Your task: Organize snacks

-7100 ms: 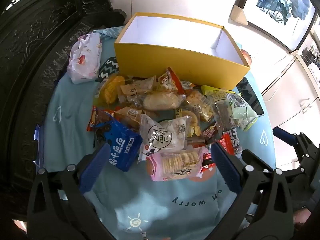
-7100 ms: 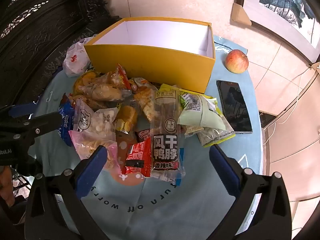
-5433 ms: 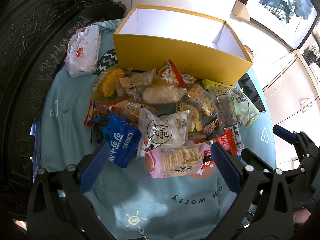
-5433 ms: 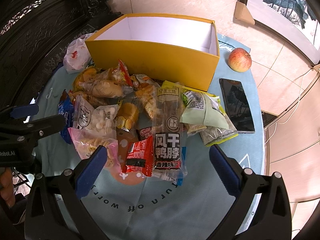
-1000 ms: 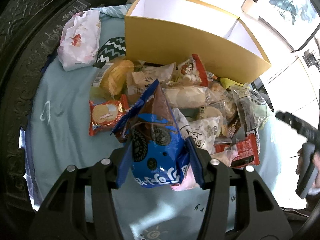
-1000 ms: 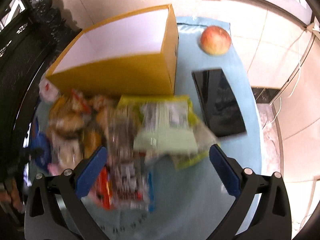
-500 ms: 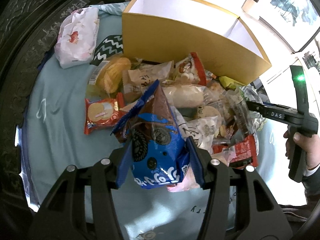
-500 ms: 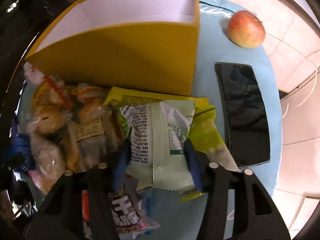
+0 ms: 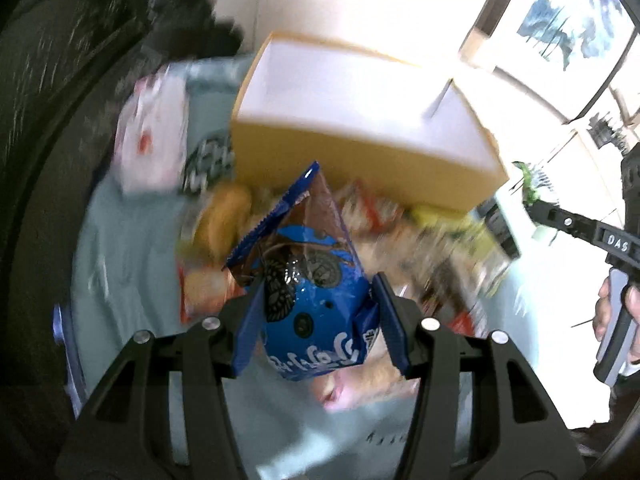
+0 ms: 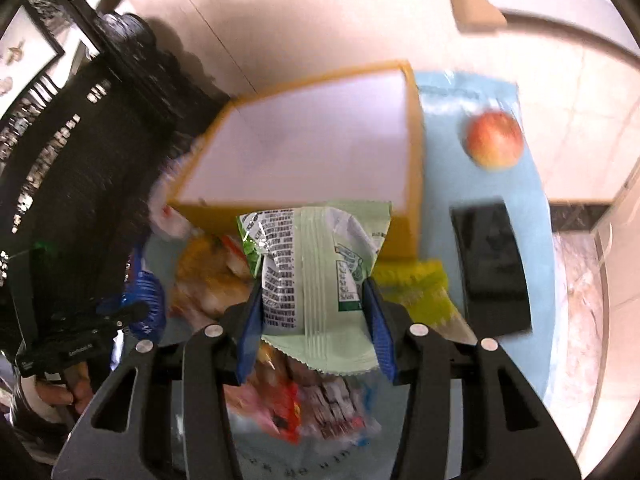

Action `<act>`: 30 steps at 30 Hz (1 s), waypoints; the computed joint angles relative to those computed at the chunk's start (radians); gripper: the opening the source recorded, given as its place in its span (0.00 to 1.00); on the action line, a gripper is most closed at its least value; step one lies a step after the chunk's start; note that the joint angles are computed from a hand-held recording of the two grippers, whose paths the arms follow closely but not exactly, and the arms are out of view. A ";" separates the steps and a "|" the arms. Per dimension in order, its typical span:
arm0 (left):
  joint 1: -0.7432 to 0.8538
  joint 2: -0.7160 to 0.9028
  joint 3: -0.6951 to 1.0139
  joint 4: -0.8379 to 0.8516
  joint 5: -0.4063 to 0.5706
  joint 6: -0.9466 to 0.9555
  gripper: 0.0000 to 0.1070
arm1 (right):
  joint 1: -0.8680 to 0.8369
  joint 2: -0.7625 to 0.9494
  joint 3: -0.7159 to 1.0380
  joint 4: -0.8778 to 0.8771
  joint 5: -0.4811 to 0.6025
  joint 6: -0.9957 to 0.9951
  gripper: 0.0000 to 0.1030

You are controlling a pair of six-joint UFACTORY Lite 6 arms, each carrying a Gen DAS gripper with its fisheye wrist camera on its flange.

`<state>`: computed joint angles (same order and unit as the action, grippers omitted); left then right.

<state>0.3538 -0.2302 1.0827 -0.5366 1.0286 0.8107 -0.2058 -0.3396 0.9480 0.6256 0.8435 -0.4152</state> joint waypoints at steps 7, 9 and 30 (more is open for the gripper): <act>-0.254 0.306 0.459 -0.004 -0.105 -0.180 0.36 | 0.148 0.348 0.351 -0.036 -0.160 0.110 0.47; -0.319 0.428 0.594 0.035 -0.123 -0.245 0.33 | 0.163 0.460 0.460 -0.070 -0.161 0.156 0.47; -0.369 0.443 0.395 0.059 -0.251 -0.218 0.54 | 0.126 0.329 0.257 -0.182 -0.260 0.183 0.72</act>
<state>-0.0152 0.2132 1.4775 -0.4772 0.7773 0.5924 -0.0797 -0.0104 1.2050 0.4439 0.5836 -0.2318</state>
